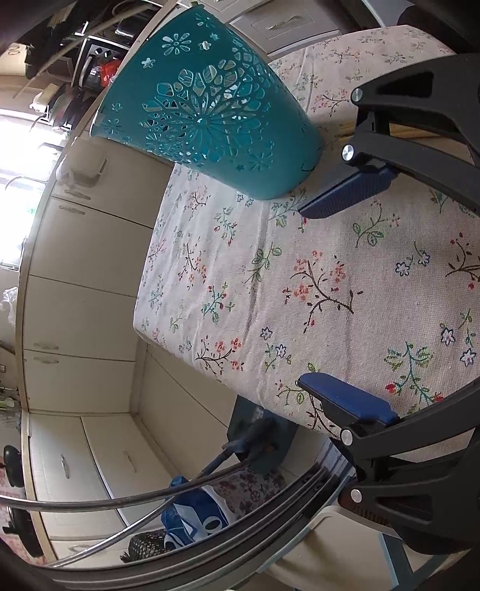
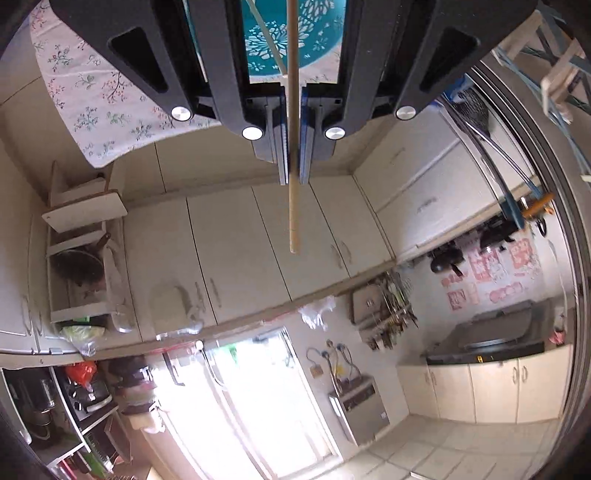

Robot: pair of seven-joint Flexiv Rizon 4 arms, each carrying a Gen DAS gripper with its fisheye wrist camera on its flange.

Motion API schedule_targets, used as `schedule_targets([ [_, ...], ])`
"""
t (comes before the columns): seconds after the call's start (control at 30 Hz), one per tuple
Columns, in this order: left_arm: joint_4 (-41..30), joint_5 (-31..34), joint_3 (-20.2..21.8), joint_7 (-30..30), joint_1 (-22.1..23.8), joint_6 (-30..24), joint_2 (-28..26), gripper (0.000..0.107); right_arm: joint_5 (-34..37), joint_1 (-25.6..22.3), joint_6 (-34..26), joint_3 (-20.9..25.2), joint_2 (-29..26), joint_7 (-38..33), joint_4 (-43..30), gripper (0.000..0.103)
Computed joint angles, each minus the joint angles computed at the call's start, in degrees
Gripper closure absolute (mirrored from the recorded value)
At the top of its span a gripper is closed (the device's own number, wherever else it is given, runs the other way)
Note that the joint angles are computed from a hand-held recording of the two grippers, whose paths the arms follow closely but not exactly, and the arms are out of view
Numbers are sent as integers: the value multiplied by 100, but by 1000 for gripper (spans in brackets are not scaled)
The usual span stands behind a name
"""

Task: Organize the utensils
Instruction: 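Lift the chopstick with the right gripper over the teal basket and release it, then move the open right gripper back down to the chopstick bundle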

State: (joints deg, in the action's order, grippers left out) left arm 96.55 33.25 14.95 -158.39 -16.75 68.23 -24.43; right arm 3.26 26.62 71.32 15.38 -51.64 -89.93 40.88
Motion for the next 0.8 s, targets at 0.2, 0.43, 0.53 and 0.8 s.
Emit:
schedule_targets([
  [0.2, 54, -117, -35, 66, 71, 94, -9, 25, -193, 40, -492, -188, 10, 35, 221, 97],
  [0.43, 25, -144, 8, 84, 27, 25, -28, 24, 71, -273, 125, 172, 733, -263, 1351, 85],
  [0.53, -15, -152, -11, 114, 18, -68, -39, 24, 192, -427, 852, 492, 1123, -648, 1767, 76],
  [0.8, 0, -207, -66, 112, 76, -111, -34, 22, 265, -1327, 2592, 1626, 1950, -946, 3028, 57],
])
